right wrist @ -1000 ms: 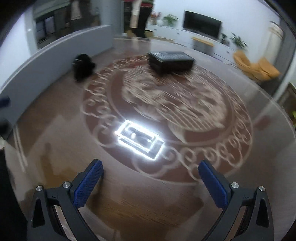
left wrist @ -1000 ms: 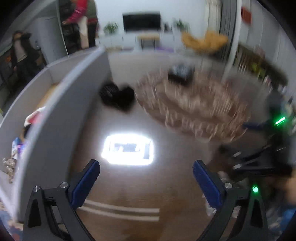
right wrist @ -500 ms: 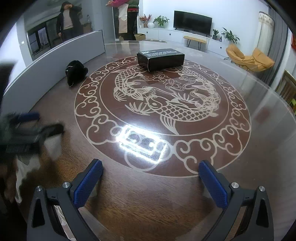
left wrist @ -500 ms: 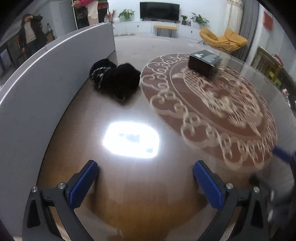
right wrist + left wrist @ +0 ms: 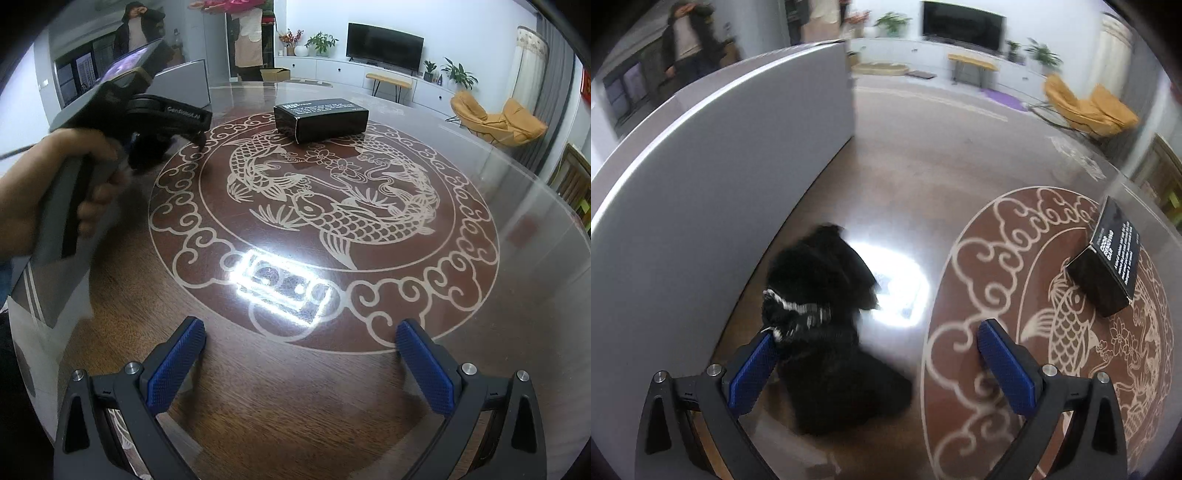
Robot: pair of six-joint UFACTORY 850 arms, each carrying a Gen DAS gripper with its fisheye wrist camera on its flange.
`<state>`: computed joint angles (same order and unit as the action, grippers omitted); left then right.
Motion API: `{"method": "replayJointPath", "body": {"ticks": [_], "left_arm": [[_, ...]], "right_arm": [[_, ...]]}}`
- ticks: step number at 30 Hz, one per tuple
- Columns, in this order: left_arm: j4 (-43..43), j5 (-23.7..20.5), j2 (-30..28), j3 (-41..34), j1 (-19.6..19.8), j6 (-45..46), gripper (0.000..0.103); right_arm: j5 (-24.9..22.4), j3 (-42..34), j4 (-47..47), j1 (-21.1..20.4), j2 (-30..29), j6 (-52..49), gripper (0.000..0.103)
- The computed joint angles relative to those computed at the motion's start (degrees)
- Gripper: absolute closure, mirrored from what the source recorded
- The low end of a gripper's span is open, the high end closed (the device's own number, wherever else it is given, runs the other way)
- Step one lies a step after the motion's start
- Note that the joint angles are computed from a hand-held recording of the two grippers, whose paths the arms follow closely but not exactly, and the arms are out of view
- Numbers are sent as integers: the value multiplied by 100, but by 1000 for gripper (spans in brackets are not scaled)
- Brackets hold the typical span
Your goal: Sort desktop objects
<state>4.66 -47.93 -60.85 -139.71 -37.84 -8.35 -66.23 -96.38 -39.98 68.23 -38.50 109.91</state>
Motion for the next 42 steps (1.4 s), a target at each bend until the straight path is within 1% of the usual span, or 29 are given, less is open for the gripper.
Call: {"method": "replayJointPath", "body": {"ticks": [1,2,4,5,6,7,9,10,11,13,15,17,18,20,21,22,24,26,27,30,33,35,37,38,39,40,41,42], "left_arm": [[-115,397,227,434,23,288,11],[-291,843,499,923,35,674,19],[-495,1240,783,1431,29,1082,54],[-650,1363,963,1719,24,1358,62],[-761,1442,1117,1963,18,1548,67],[-909,1535,1296,2248,18,1742,67],[-1270,1879,1810,3076,46,2145,68],[-1461,2077,2143,3605,59,2367,68],[-1582,2195,2333,3895,54,2486,68],[-1899,2394,2820,4611,58,2816,68],[-2190,2504,3179,5092,94,3195,68],[-2283,2647,3459,5489,87,3368,68],[-2241,2708,3517,5577,72,3322,65],[-2056,2753,3433,5507,19,3058,49],[-1869,2697,3386,5455,23,2816,30],[-1739,2639,3244,5295,5,2609,22],[-1821,2556,3100,5103,29,2571,18],[-1622,2467,3052,5043,-8,2486,8],[-1475,2379,3013,4989,-40,2415,0],[-1618,2353,3062,5054,-23,2552,0],[-1533,2391,3038,5051,-44,2430,0],[-1514,2411,3068,5094,-39,2395,0],[-1512,2418,3076,5103,-35,2388,0],[-1501,2423,3085,5114,-36,2382,0],[-1512,2420,3090,5119,-32,2388,0],[-1518,2425,3082,5113,-31,2382,0],[-1527,2423,3086,5114,-25,2389,0],[-1522,2426,3104,5133,-23,2380,0]], "right_arm": [[0,0,0,0,0,0,0],[0,0,0,0,0,0,0],[-4,-4,1,-1,-2,-4,0],[-6,-1,0,0,-1,-7,0],[-10,0,-1,1,0,-9,0],[-10,0,-1,1,0,-9,0],[-10,2,0,0,2,-10,0],[-10,2,0,0,2,-10,0],[-17,0,1,1,0,-14,0],[-31,-12,2,-1,-5,-25,0],[-46,-20,2,-3,-10,-35,0],[-57,-24,3,-4,-10,-44,0],[-64,-26,3,-4,-12,-48,0],[-83,-41,4,-4,-20,-58,0],[-93,-43,5,-1,-21,-64,0],[-100,-48,6,-1,-25,-68,0],[-114,-57,7,-2,-31,-78,0],[-114,-49,6,-1,-26,-78,0],[-111,-53,7,-1,-28,-78,0],[-111,-53,7,-1,-28,-78,0],[-65,-16,4,-5,-4,-53,0],[162,148,-1,-32,107,41,0],[682,500,22,-176,405,99,0],[1048,732,30,-298,604,172,0],[1469,1010,11,-494,850,384,0],[1722,1170,-3,-652,998,582,0],[2120,1372,-45,-906,1177,874,0],[2332,1458,-147,-1087,1255,1117,0]]}}
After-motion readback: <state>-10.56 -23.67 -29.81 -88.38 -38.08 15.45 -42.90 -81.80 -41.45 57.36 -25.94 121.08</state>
